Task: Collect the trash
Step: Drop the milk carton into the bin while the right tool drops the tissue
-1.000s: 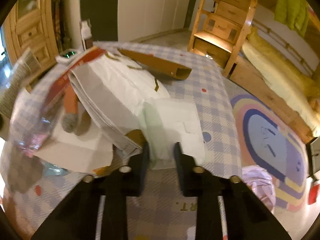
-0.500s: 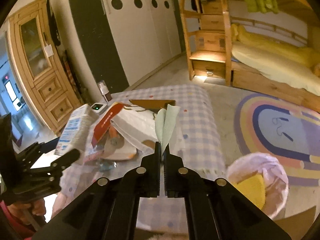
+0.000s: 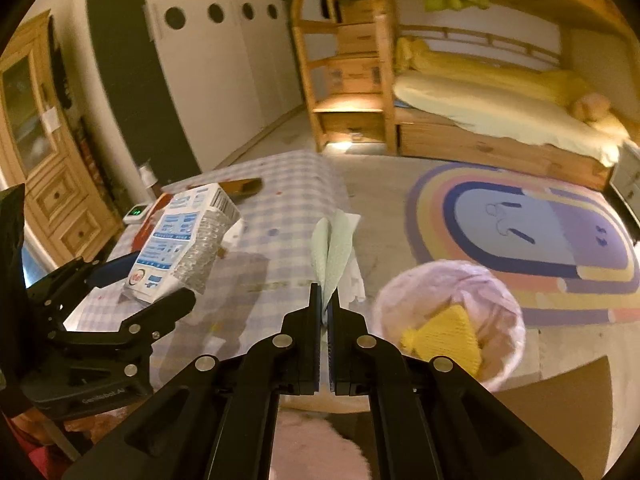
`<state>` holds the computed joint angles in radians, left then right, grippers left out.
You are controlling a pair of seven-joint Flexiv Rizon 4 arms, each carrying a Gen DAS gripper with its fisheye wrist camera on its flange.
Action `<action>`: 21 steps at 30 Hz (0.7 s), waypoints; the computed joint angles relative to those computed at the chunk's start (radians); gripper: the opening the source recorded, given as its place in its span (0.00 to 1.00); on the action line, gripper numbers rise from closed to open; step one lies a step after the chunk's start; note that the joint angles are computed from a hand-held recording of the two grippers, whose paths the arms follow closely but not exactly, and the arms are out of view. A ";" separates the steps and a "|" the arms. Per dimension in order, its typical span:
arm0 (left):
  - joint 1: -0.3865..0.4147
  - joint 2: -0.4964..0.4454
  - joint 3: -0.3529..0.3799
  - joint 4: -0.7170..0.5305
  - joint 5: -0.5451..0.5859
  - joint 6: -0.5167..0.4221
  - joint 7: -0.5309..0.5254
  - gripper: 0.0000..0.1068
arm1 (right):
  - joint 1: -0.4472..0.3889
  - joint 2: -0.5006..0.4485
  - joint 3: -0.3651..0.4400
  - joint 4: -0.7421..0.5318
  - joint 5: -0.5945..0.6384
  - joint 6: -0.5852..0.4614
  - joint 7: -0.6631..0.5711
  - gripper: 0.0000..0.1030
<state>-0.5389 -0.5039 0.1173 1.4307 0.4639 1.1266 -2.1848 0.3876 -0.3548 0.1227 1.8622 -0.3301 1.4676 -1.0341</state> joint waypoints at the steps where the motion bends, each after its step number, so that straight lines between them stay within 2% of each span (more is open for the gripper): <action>1: 0.005 -0.019 -0.014 -0.024 -0.008 -0.002 0.021 0.70 | 0.001 0.003 -0.012 0.008 -0.003 0.005 0.008 0.02; 3: 0.012 -0.054 -0.034 -0.066 -0.031 -0.005 0.062 0.70 | 0.001 0.008 -0.043 0.027 -0.015 0.017 0.031 0.02; 9: 0.021 -0.200 -0.082 -0.242 -0.138 -0.022 0.230 0.70 | -0.048 -0.008 -0.062 0.033 -0.004 0.020 0.051 0.02; 15: 0.021 -0.345 -0.107 -0.430 -0.262 -0.081 0.397 0.70 | -0.114 -0.051 -0.040 -0.010 0.039 0.003 0.023 0.03; 21: 0.008 -0.458 -0.097 -0.601 -0.331 -0.149 0.489 0.71 | -0.166 -0.108 -0.001 -0.072 0.099 -0.020 -0.021 0.08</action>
<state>-0.5305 -0.9623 0.0204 0.8297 0.1330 0.9778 -1.6959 0.2212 -0.4628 0.1217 1.7897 -0.2315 1.4479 -1.0554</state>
